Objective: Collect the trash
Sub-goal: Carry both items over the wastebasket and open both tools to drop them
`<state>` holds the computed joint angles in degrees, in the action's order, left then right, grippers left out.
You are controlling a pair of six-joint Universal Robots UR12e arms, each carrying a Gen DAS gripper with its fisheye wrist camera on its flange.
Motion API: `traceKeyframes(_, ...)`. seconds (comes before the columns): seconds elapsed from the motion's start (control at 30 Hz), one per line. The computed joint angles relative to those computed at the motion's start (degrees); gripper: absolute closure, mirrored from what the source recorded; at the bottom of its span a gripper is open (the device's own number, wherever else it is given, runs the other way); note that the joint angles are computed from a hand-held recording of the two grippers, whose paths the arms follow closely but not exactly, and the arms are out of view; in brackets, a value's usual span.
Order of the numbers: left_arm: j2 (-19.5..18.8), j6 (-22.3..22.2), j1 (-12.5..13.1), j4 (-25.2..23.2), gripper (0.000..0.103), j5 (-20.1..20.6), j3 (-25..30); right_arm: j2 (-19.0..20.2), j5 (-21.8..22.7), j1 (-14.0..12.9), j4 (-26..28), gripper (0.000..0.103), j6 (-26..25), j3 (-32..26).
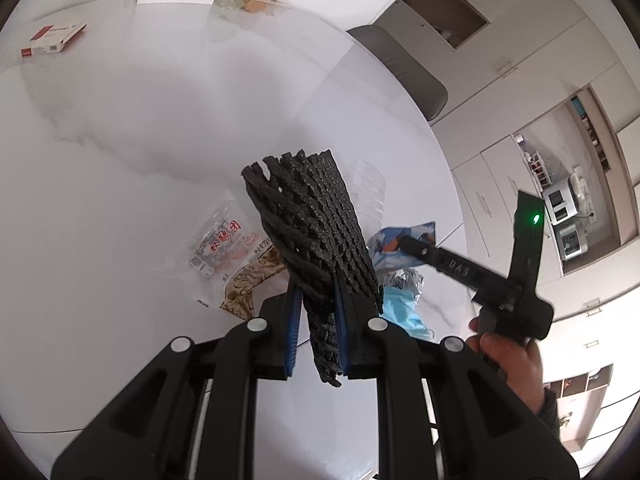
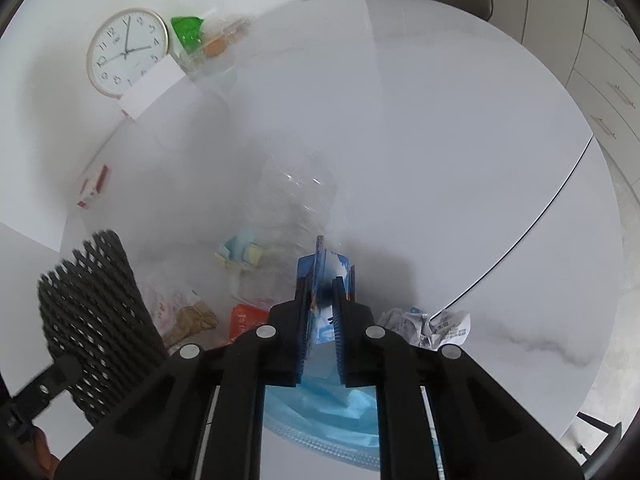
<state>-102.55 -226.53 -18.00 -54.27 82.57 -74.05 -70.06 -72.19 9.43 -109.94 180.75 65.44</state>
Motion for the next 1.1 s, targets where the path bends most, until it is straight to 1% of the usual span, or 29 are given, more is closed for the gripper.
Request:
traceKeyframes(0.07,0.1,0.9,-0.1,0.0,0.088,0.2,0.0,-0.5,1.1,-0.4,-0.9,0.091,0.2,0.1)
traceKeyframes(0.17,-0.1,2.7,-0.5,-0.1,0.088,-0.1,0.7,-2.1,4.0,-1.7,-3.4,0.091,1.3,1.4)
traceKeyframes(0.27,-1.3,5.3,-1.2,-0.6,0.088,-1.1,2.9,-5.3,6.5,-3.3,-6.6,0.091,2.2,4.4)
traceKeyframes(0.37,-2.5,10.0,-2.4,-2.0,0.088,-2.0,5.4,-9.8,7.1,-5.3,-9.6,0.091,1.9,9.1)
traceKeyframes(0.43,-3.6,14.3,-3.1,-3.3,0.088,-4.1,7.4,-13.6,6.1,-7.0,-10.8,0.091,1.6,13.1)
traceKeyframes(0.47,-4.2,16.1,-3.5,-3.9,0.088,-5.0,8.5,-14.7,5.5,-7.5,-10.8,0.091,1.7,14.3)
traceKeyframes(0.53,-5.6,20.2,-4.3,-5.6,0.088,-7.1,10.8,-18.3,3.3,-9.1,-10.5,0.09,2.2,18.0)
traceKeyframes(0.7,-9.6,30.0,-6.9,-11.1,0.088,-13.4,17.0,-26.8,-1.6,-14.3,-6.6,0.09,6.1,26.5)
traceKeyframes(0.8,-12.2,37.0,-8.9,-15.7,0.088,-17.3,20.8,-31.0,-4.2,-17.4,-4.4,0.09,8.9,30.3)
traceKeyframes(0.83,-13.4,39.8,-9.6,-18.2,0.088,-19.3,22.5,-32.3,-5.0,-18.5,-3.9,0.09,9.9,31.4)
traceKeyframes(0.9,-15.2,44.4,-10.8,-22.2,0.088,-21.4,25.1,-35.2,-6.5,-20.9,-2.7,0.09,11.6,33.9)
traceKeyframes(0.97,-17.9,50.7,-12.5,-28.3,0.088,-22.6,29.4,-37.1,-7.3,-22.5,-2.1,0.089,13.0,35.4)
traceKeyframes(1.0,-18.8,52.7,-13.0,-30.6,0.088,-23.1,30.9,-38.4,-7.6,-23.5,-1.9,0.089,13.9,36.3)
traceKeyframes(1.03,-20.6,55.7,-13.9,-34.7,0.088,-23.3,33.7,-39.3,-7.8,-24.3,-1.7,0.089,14.6,37.0)
traceKeyframes(1.07,-21.7,57.4,-14.4,-37.2,0.088,-23.6,35.4,-40.0,-8.0,-24.9,-1.5,0.089,15.3,37.6)
traceKeyframes(1.1,-23.3,60.1,-15.2,-41.3,0.088,-23.4,37.9,-41.2,-8.0,-26.0,-1.3,0.088,16.0,38.6)
